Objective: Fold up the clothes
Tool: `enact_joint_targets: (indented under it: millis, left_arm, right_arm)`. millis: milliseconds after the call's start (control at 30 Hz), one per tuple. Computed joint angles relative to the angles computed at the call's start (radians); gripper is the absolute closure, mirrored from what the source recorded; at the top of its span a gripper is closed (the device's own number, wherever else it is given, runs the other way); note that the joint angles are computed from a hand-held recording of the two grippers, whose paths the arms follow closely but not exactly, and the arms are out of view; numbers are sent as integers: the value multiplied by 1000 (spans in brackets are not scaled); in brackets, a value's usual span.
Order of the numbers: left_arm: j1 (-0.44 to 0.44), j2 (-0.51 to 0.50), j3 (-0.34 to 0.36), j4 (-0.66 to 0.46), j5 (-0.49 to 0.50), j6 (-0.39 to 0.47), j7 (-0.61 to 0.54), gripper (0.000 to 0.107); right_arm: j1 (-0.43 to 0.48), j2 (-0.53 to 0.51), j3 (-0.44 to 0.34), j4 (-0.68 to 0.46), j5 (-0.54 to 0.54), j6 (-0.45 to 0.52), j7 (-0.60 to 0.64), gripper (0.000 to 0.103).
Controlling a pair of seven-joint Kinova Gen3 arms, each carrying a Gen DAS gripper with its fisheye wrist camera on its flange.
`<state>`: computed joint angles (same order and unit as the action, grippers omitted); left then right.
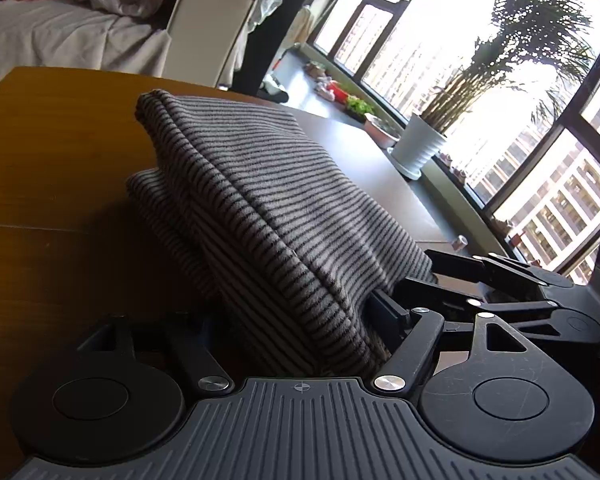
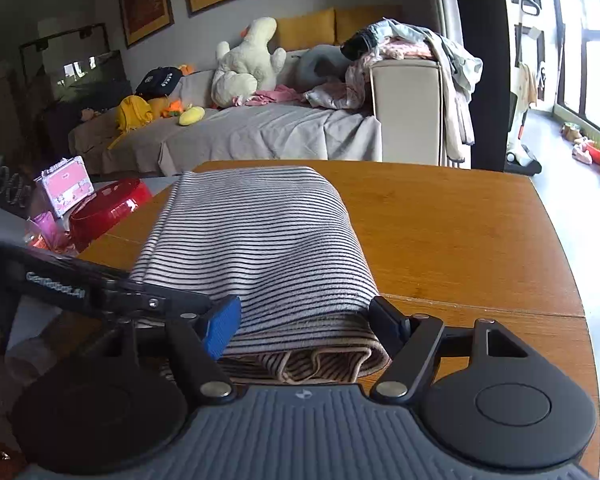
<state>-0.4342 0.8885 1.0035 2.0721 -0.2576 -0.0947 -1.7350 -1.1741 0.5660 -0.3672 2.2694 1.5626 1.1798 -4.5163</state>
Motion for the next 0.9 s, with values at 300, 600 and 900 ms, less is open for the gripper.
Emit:
enact_joint_targets:
  millis: [300,600,900]
  left_arm:
    - [21,-54,-41,45,-18,-72,54,29]
    - [-82,-76,70,64,-192,-181,152,30]
    - [97,-26,-37,-86,-207,-56,149,46]
  right_arm:
    - [25,34,-3,-42,28,-48,39,31]
    - [-15,33,30,-106,-74,-52,175,31]
    - [-58,-64,56,-41,-61,27,131,31]
